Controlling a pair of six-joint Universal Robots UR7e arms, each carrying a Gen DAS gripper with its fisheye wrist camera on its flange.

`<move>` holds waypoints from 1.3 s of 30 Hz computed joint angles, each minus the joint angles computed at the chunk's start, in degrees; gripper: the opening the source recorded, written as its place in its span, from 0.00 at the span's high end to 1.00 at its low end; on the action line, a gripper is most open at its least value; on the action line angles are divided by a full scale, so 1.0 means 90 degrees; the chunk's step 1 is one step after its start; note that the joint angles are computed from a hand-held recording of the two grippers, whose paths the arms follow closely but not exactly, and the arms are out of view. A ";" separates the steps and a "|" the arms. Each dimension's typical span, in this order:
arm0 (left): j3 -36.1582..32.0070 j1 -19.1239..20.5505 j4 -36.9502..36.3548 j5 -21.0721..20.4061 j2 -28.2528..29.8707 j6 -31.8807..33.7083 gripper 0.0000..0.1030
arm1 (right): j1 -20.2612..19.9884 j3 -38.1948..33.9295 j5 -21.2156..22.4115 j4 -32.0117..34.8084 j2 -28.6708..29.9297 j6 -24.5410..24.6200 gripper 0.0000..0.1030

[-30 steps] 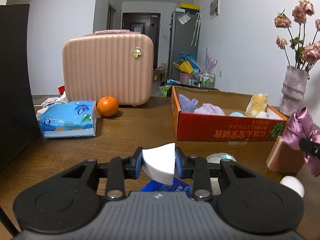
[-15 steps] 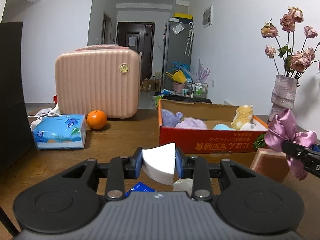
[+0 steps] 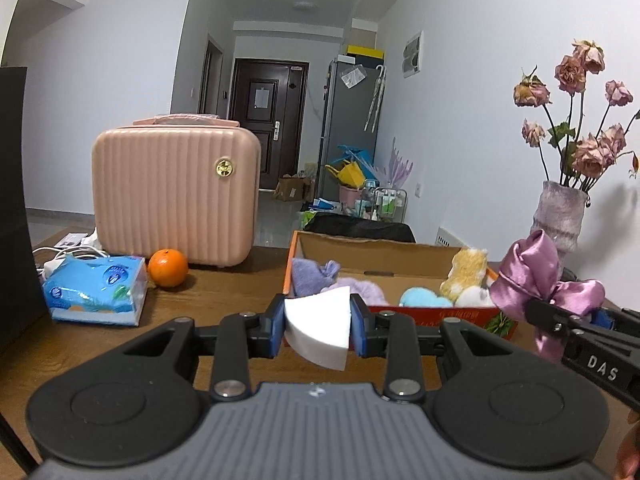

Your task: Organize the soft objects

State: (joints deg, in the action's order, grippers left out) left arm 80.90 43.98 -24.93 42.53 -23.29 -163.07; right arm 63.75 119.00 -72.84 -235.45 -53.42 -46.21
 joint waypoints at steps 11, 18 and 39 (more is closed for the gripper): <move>-0.0782 0.0038 0.0275 0.0127 0.0333 0.0035 0.68 | 0.0281 -0.0691 -0.0265 0.0224 0.0237 0.0236 0.69; -0.1308 0.0149 0.0424 0.0132 0.0513 0.0048 0.68 | 0.0379 -0.1223 -0.0515 0.0537 0.0396 0.0348 0.69; -0.3371 0.0346 0.1549 0.0115 0.1420 -0.0005 0.68 | 0.0733 -0.2549 -0.1299 0.1765 0.0713 0.0428 0.69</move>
